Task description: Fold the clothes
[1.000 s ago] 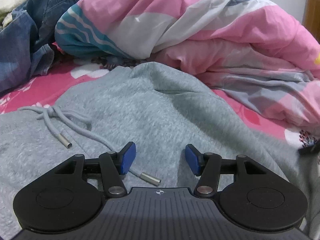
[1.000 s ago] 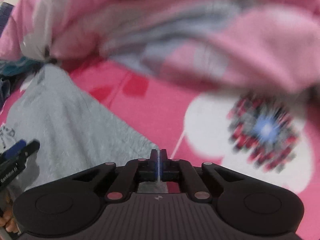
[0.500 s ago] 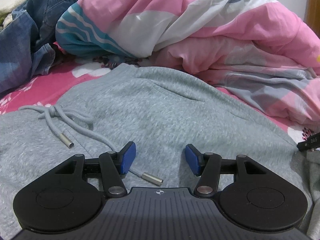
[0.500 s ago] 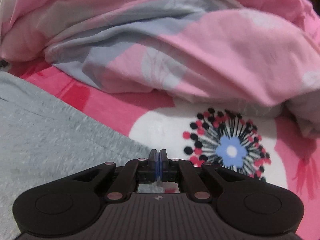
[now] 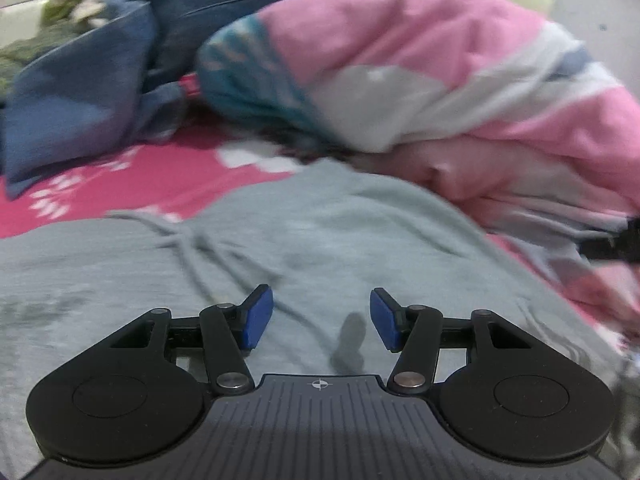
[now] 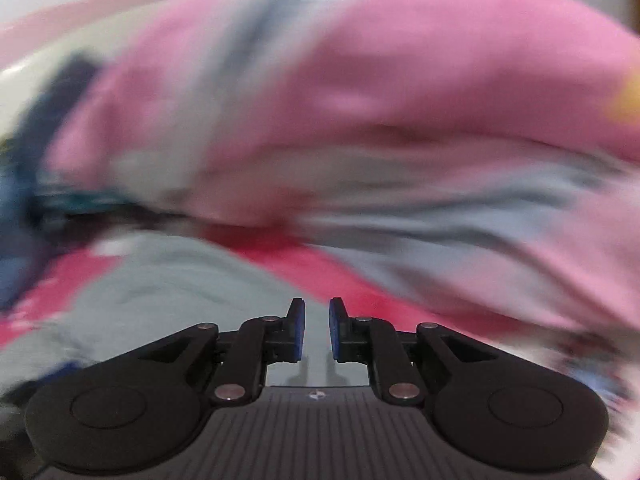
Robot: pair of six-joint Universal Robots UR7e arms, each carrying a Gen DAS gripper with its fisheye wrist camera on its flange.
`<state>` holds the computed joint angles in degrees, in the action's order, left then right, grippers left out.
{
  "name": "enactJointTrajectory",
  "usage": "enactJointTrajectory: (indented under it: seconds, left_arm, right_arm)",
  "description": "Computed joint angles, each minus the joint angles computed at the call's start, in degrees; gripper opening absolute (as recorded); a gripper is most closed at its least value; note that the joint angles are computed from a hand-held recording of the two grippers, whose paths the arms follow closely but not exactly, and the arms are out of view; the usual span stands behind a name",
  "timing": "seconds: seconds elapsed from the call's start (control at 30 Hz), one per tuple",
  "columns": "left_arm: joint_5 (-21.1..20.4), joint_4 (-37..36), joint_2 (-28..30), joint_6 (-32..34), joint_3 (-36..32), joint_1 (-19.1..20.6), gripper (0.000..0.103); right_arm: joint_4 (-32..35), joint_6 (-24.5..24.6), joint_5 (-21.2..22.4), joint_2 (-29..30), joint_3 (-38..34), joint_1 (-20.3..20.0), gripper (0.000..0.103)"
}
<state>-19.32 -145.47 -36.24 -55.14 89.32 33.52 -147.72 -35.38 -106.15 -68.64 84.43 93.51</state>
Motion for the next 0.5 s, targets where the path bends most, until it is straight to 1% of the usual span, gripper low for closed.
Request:
enactJointTrajectory:
  seconds: [0.03, 0.07, 0.1, 0.17, 0.27, 0.4, 0.5]
  left_arm:
    - [0.91, 3.93, -0.71, -3.91, 0.13, 0.22, 0.05]
    - [1.2, 5.45, -1.49, -6.35, 0.64, 0.36, 0.049]
    - [0.75, 4.58, -2.08, -6.4, 1.29, 0.42, 0.048]
    - [0.41, 2.97, -2.76, -5.8, 2.19, 0.56, 0.047]
    - [0.3, 2.19, -2.74, -4.3, 2.48, 0.71, 0.047]
    - [0.34, 0.58, -2.45, -1.95, 2.56, 0.65, 0.047]
    - [0.19, -0.32, -2.21, -0.47, 2.46, 0.66, 0.048]
  right_arm:
    - [0.13, -1.62, 1.76, 1.86, -0.61, 0.45, 0.014]
    - [0.49, -2.77, 2.82, 4.11, -1.83, 0.87, 0.014]
    - [1.23, -2.96, 3.39, 6.42, -3.46, 1.19, 0.014]
    - [3.21, -1.39, 4.06, 11.2, -7.19, 1.58, 0.014]
    - [3.59, 1.09, 3.21, 17.95, -12.32, 1.82, 0.013]
    - [-0.71, 7.76, 2.76, 21.55, -14.18, 0.76, 0.008]
    - [-0.99, 15.07, 3.13, 21.31, -15.69, -0.13, 0.009]
